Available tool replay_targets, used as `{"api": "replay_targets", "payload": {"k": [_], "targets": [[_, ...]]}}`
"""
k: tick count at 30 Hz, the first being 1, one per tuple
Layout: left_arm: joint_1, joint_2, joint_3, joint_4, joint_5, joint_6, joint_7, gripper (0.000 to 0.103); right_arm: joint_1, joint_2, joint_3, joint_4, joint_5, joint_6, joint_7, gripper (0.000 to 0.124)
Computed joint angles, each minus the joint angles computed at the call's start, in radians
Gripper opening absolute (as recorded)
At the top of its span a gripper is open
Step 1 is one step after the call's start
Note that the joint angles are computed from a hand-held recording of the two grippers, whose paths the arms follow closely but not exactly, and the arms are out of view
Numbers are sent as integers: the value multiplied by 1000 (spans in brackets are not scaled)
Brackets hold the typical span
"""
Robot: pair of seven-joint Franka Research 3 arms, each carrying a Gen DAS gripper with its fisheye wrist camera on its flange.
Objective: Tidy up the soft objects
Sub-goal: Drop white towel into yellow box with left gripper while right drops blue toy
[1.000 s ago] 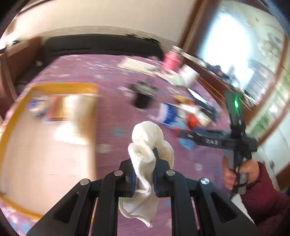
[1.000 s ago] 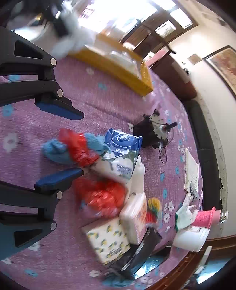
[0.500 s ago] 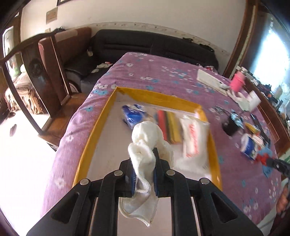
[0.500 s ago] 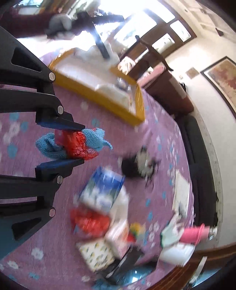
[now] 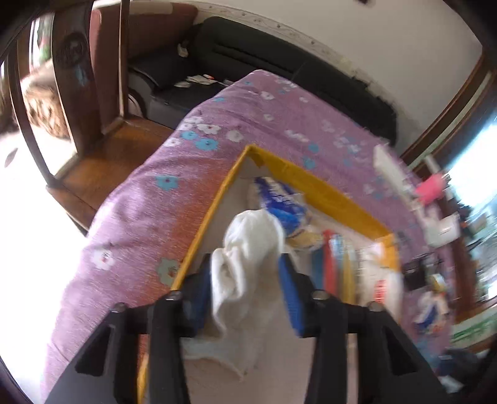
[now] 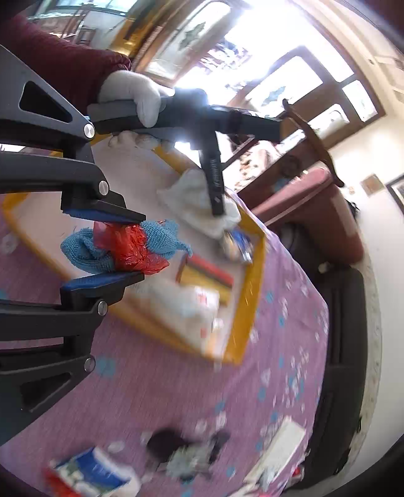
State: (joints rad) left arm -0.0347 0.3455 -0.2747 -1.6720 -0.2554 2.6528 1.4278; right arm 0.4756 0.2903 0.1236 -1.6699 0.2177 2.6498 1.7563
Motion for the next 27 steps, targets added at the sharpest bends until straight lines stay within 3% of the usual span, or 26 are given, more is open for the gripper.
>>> {"api": "replay_targets", "payload": {"k": [2,4,6,9,13,18,23,27], "targets": [[17,-31,-19,-34,-39,27,39,63,13,71,-1,87,-19,-45,9,32],[3,-75,-5,-82,-17,73,35,67,26,136,-6,168,-32,-86,20,32],[22,-132,-24,-140,-78,120,94,67,39,181,-16,222,-47,-105,35,34],[28,-200,-22,-206,-173,178,155,75,45,214,-22,254,-51,-89,44,37],[16,-291,-2,-287,-344,235,269,79,56,194,-40,211,-69,-9,71,58],[-45,-381,53,-375,-413,264,270,82,37,71,-44,46,-69,81,81,62],[-152,-465,101,-434,-575,261,378,90,-16,-134,-53,-237,-52,199,106,64],[-237,-489,106,-464,-566,295,369,93,-83,-323,-75,-484,-114,308,237,64]]}}
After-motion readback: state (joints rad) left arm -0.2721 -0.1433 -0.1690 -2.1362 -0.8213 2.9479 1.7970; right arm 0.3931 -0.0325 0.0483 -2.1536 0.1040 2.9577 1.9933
